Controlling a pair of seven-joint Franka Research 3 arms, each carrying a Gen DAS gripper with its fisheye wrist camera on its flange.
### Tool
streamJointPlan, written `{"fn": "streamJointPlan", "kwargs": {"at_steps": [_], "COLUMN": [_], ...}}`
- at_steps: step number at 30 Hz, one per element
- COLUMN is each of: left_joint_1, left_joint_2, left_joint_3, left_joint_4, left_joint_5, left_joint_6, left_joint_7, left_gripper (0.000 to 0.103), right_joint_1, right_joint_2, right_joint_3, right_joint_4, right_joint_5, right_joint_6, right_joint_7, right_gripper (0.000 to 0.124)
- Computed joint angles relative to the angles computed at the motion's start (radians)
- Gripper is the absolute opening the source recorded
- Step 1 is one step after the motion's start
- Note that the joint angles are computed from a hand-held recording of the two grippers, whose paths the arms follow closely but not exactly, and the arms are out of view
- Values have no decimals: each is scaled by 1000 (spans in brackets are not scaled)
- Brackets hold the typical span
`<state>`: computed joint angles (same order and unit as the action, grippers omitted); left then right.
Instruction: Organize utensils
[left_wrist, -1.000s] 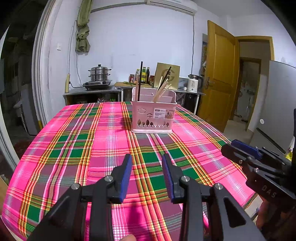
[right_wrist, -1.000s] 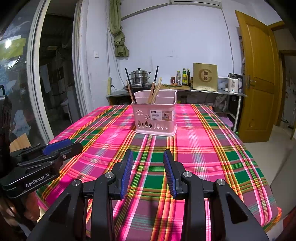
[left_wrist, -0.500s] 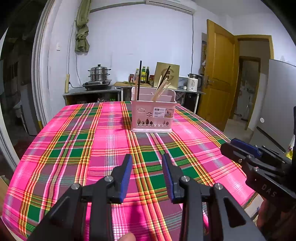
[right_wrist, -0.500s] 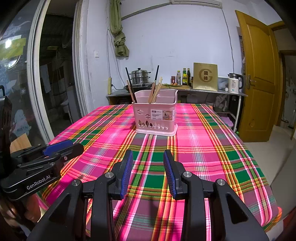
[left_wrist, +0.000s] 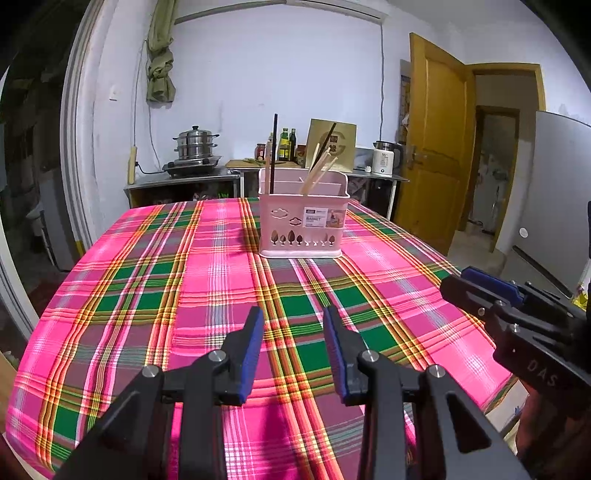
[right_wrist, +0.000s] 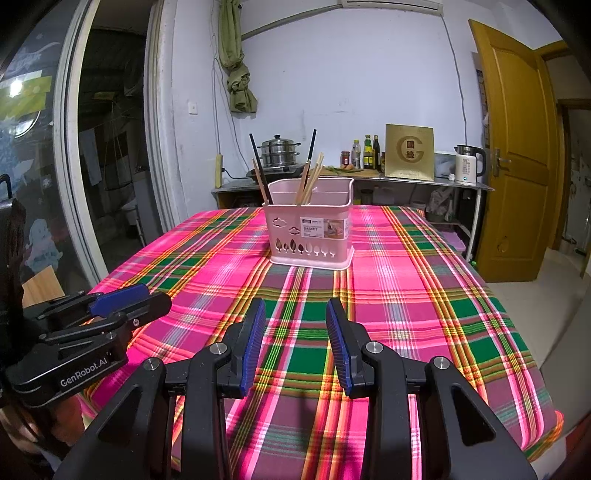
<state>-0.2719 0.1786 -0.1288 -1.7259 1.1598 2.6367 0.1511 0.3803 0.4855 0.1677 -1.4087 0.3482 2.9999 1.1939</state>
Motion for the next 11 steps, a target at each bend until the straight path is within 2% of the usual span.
{"fn": "streamJointPlan", "kwargs": {"at_steps": [11], "left_joint_1": [1], "left_joint_2": [3], "left_joint_3": [-1], "left_joint_4": [2], "left_joint_5": [-19], "left_joint_6": [4], "left_joint_7": [-5], "left_gripper": [35], "right_joint_1": [-2], "right_joint_2": [0], "right_joint_3": [2], "right_joint_4": [0], "right_joint_5": [2], "right_joint_6": [-1], "right_joint_7": [-3], "right_gripper": [35]}}
